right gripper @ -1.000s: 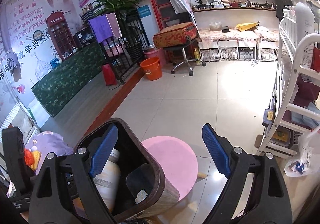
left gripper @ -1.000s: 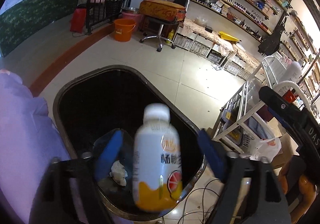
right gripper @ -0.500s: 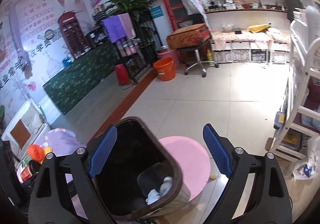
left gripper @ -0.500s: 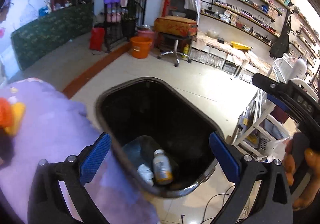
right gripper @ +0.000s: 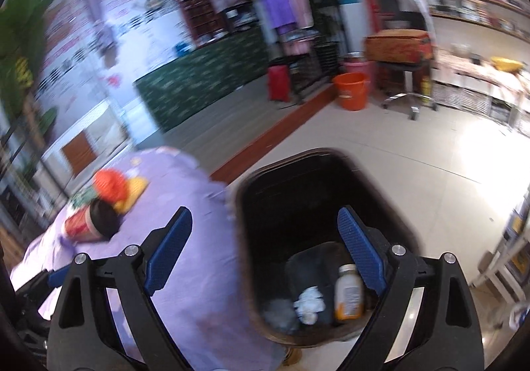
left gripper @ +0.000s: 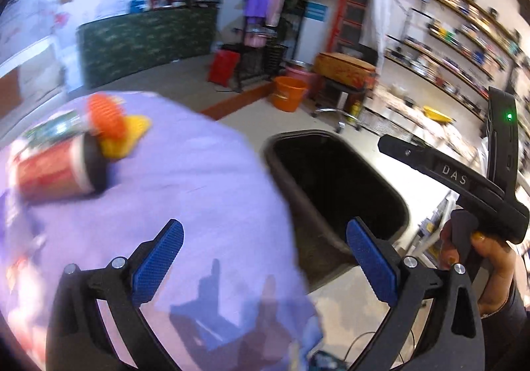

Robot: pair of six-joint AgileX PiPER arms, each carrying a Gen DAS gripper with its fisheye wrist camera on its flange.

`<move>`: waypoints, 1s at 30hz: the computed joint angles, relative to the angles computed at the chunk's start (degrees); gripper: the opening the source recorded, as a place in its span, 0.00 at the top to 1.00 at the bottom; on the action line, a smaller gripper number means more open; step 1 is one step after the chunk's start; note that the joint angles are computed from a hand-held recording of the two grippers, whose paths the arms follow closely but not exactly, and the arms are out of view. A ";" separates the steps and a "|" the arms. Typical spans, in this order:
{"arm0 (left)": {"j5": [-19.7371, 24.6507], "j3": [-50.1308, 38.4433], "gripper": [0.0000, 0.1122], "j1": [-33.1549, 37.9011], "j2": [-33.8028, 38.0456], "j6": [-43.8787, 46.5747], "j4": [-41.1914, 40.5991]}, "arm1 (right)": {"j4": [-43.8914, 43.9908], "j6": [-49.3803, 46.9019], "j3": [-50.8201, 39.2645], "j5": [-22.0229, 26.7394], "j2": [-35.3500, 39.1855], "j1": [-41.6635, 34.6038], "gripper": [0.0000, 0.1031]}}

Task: Collect trash
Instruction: 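Move both tools back over the bed toward the purple bag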

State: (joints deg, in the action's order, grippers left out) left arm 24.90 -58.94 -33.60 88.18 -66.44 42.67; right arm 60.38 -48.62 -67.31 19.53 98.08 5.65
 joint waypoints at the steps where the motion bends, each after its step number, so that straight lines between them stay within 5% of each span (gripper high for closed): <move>1: 1.08 1.68 0.14 0.03 -1.34 -3.10 2.11 | 0.27 -0.95 -0.58 1.09 0.54 1.38 0.14; 8: 11.09 11.40 0.14 -1.06 -10.03 -15.49 10.13 | 0.32 -4.66 -2.65 4.50 2.77 10.28 0.14; 14: 13.77 19.55 0.14 3.81 -17.88 -19.19 11.11 | -2.36 -2.86 -4.88 5.29 4.80 16.82 0.14; 21: 8.89 25.22 0.15 19.13 -25.04 -7.64 -1.44 | -7.96 1.92 -11.33 8.76 7.98 21.66 0.14; 30: 7.94 29.47 0.15 29.70 -33.36 3.84 -10.14 | -16.50 11.90 -36.02 22.32 22.20 30.83 0.15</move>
